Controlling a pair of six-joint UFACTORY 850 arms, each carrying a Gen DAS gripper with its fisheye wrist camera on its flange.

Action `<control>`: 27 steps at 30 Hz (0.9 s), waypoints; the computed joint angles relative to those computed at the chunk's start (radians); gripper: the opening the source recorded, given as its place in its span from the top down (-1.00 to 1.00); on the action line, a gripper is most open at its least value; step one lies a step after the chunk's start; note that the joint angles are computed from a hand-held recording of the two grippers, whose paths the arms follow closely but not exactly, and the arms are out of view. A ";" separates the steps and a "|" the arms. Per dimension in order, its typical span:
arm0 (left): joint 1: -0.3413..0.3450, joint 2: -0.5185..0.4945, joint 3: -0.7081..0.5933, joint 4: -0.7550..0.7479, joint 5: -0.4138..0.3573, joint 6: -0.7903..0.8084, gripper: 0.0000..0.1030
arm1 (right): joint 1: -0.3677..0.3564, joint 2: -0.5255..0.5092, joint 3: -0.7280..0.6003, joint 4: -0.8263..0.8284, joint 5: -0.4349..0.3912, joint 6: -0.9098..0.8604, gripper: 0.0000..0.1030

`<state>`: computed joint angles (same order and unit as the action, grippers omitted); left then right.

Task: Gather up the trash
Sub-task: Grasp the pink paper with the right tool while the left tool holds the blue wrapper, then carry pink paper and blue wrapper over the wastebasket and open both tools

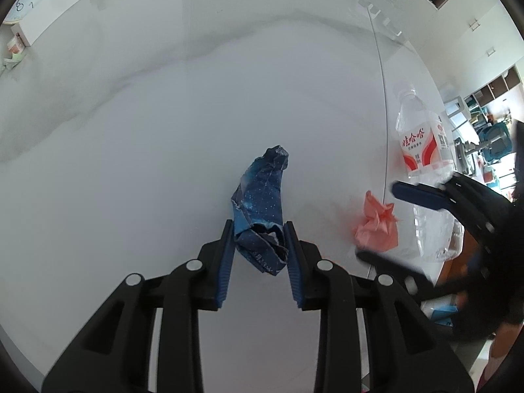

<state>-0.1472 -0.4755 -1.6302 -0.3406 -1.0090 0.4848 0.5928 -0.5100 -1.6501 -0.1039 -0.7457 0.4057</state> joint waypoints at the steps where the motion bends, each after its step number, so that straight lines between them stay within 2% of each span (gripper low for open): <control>1: 0.003 0.008 0.011 0.002 0.003 0.003 0.43 | -0.002 -0.007 -0.006 0.001 -0.007 -0.001 -0.16; 2: 0.006 0.010 0.012 0.004 0.000 0.008 0.43 | 0.000 -0.016 -0.015 -0.011 -0.021 0.006 -0.10; 4: -0.007 0.016 0.026 0.006 0.010 -0.001 0.43 | 0.003 -0.028 -0.032 -0.019 -0.047 0.010 0.21; 10: -0.006 0.027 0.035 0.011 0.008 -0.013 0.43 | 0.014 -0.004 -0.003 -0.028 -0.041 0.054 0.39; 16: -0.014 0.072 0.076 0.026 0.009 -0.031 0.43 | 0.019 0.041 0.032 -0.015 -0.032 0.074 0.41; 23: -0.058 0.189 0.176 0.052 0.010 -0.055 0.43 | 0.048 0.174 0.135 -0.002 -0.020 0.106 0.41; 27: -0.111 0.266 0.238 0.101 0.013 -0.088 0.43 | 0.084 0.271 0.212 -0.007 -0.034 0.139 0.41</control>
<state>-0.2586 -0.2093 -1.3920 -0.2395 -0.9958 0.3963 0.6764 -0.2391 -1.4386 -0.1107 -0.7798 0.5449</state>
